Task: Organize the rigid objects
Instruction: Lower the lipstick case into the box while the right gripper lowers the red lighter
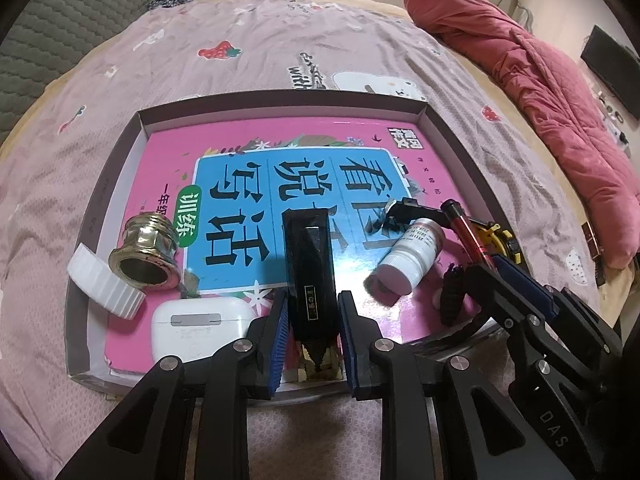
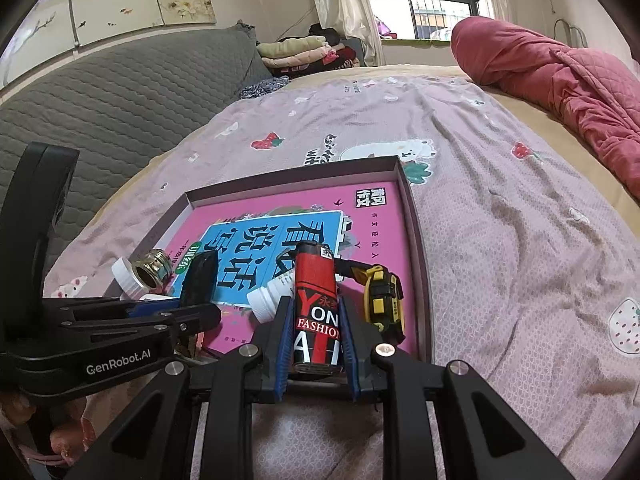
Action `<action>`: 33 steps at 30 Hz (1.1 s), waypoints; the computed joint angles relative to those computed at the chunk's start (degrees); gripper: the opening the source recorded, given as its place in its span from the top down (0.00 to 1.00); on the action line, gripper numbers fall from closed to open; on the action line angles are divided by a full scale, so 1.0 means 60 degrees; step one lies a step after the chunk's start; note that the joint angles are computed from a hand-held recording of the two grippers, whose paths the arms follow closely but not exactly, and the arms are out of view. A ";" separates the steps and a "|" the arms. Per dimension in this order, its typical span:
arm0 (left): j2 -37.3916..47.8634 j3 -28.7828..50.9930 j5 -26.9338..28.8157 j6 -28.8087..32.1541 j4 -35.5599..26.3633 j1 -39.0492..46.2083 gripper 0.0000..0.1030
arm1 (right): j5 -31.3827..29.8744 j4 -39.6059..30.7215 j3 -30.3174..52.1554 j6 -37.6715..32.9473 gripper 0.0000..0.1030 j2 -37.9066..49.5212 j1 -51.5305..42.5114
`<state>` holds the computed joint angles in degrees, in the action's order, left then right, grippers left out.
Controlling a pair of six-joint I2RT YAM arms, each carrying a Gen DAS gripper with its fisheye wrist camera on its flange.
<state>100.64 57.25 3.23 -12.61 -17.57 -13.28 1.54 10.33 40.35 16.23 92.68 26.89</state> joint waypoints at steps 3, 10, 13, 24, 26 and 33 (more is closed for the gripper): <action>0.0051 0.0011 -0.0004 0.0021 -0.0046 0.0006 0.76 | 0.0063 0.0021 -0.0012 -0.0013 0.78 -0.0004 0.0012; 0.0062 -0.0058 0.0068 -0.0009 0.0020 0.0059 0.75 | -0.0039 -0.0035 -0.0052 0.0069 0.78 -0.0121 -0.0040; 0.0056 -0.0044 0.0125 -0.0045 0.0001 0.0079 0.75 | -0.0049 -0.0072 -0.0028 0.0051 0.78 -0.0122 -0.0059; -0.0051 -0.0145 0.0189 -0.0069 0.0069 0.0169 0.75 | -0.0030 -0.0030 -0.0055 -0.0005 0.78 -0.0221 -0.0081; -0.0058 -0.0152 0.0193 -0.0075 0.0076 0.0172 0.75 | -0.0008 -0.0013 -0.0081 -0.0035 0.78 -0.0275 -0.0054; -0.0161 -0.0173 0.0126 -0.0093 0.0153 0.0225 0.68 | 0.0424 -0.0024 -0.0118 -0.0254 0.78 -0.0423 0.0220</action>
<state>99.67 56.21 3.99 -13.17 -16.65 -11.93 4.08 10.18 39.64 14.71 90.14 28.21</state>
